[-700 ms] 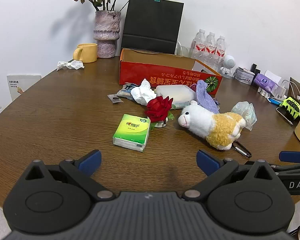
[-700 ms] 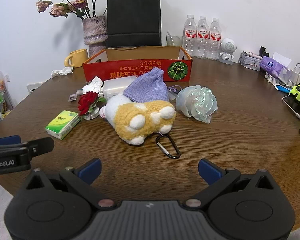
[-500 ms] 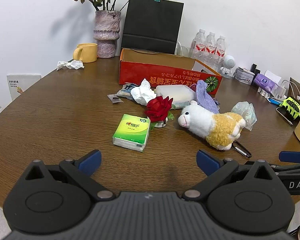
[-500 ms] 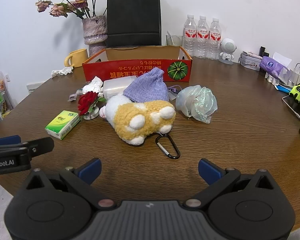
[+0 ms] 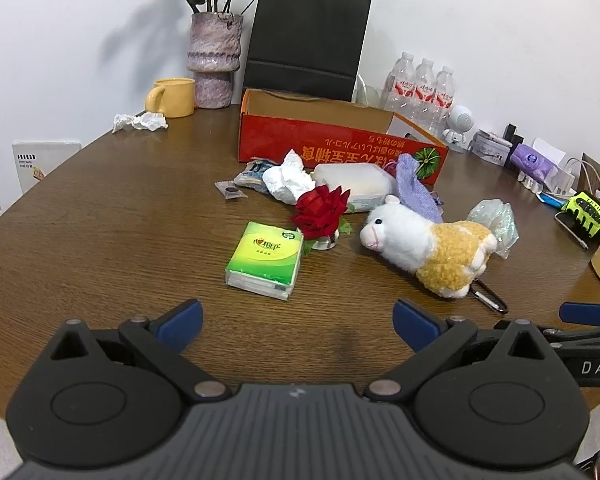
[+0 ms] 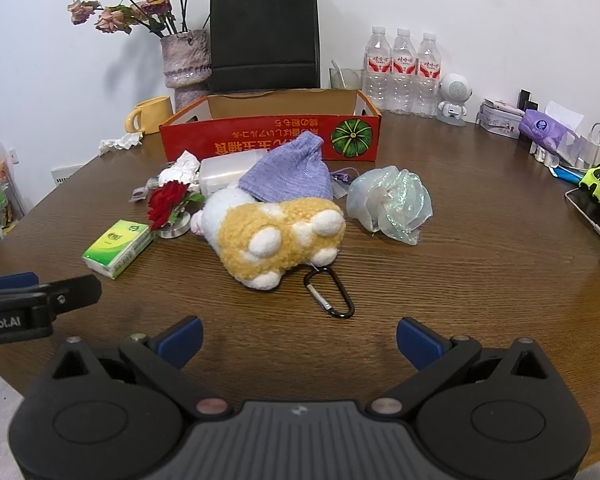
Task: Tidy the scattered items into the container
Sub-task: 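Grasp the green tissue pack with the left gripper while the right gripper grasps the black carabiner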
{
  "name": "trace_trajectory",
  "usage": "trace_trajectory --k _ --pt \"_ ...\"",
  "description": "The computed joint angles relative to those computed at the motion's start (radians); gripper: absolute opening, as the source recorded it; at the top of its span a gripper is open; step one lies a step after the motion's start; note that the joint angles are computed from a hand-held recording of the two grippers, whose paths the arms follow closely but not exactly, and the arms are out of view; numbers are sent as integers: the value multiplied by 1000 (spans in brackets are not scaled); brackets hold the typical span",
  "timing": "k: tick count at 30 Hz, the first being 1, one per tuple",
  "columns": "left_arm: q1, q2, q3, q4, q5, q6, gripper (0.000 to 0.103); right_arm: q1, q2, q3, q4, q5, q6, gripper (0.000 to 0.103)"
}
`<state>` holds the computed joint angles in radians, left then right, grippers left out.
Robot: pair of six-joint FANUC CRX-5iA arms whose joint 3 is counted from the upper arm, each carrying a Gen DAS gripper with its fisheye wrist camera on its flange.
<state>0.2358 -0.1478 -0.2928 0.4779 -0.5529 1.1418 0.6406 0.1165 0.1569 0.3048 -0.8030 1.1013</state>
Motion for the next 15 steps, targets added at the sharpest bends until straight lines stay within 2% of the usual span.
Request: trace_trajectory --k 6,11,15 --pt "-5 55 49 -51 23 16 103 -27 35 -10 41 51 17 100" --pt "-7 125 116 -85 13 29 103 -59 80 37 -8 70 108 85" --pt "-16 175 187 -180 -8 95 103 -78 123 107 -73 33 191 72"
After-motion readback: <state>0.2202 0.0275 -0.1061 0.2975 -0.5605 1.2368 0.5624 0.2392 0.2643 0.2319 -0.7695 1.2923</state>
